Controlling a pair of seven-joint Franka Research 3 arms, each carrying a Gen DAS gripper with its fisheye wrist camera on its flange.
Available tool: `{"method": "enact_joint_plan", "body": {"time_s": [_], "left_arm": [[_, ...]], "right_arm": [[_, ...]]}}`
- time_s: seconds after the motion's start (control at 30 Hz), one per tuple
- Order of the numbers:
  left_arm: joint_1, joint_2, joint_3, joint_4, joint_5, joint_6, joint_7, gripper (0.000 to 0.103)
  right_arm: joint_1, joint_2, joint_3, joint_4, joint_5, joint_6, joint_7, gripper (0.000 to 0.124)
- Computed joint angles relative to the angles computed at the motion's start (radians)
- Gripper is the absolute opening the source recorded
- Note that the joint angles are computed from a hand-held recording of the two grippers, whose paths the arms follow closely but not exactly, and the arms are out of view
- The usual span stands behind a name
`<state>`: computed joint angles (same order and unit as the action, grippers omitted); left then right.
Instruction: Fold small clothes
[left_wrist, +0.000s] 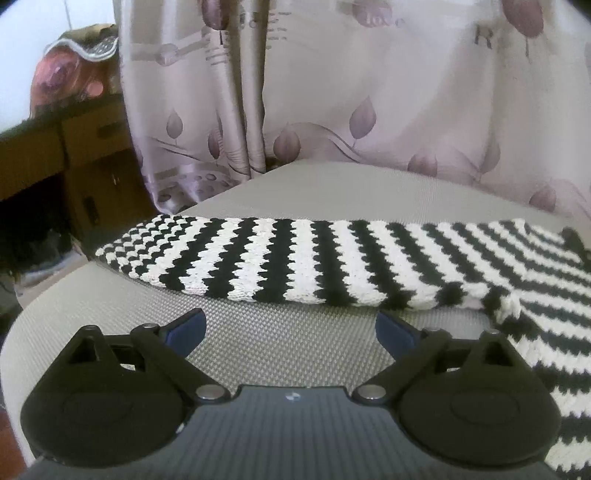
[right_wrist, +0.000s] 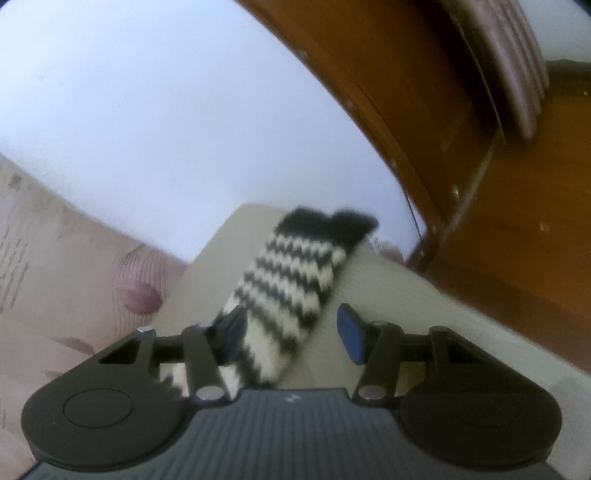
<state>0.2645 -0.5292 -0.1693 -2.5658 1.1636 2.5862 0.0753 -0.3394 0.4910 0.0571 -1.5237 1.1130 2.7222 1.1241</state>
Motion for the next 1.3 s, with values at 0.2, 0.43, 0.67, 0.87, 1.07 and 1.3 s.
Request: {"method": "enact_joint_plan", "body": {"time_s": [0.2, 0.43, 0.67, 0.87, 1.07, 1.3], "left_arm": [[-0.021, 0.031, -0.005, 0.032, -0.045, -0.072, 0.064, 0.099], [-0.047, 0.053, 0.0, 0.049, -0.064, -0.118, 0.129, 0.101], [-0.043, 0.032, 0.018, 0.027, -0.071, -0.081, 0.11, 0.102], [-0.029, 0.023, 0.012, 0.022, -0.079, -0.069, 0.096, 0.103], [-0.019, 0.021, 0.011, 0.019, -0.07, -0.053, 0.08, 0.103], [-0.012, 0.02, 0.007, 0.017, -0.062, -0.046, 0.047, 0.103]], "right_arm": [[-0.004, 0.129, 0.028, 0.161, 0.015, 0.036, 0.041, 0.056], [0.051, 0.115, -0.019, 0.117, -0.221, 0.132, 0.174, 0.007], [-0.136, -0.083, 0.154, -0.13, 0.211, 0.222, -0.184, 0.007], [-0.138, -0.228, 0.104, -0.318, 0.473, 0.244, -0.293, 0.007], [-0.113, -0.324, 0.027, -0.444, 0.429, 0.149, -0.217, 0.008], [0.046, -0.512, -0.022, -0.515, 0.412, 0.258, -0.537, 0.012]]}}
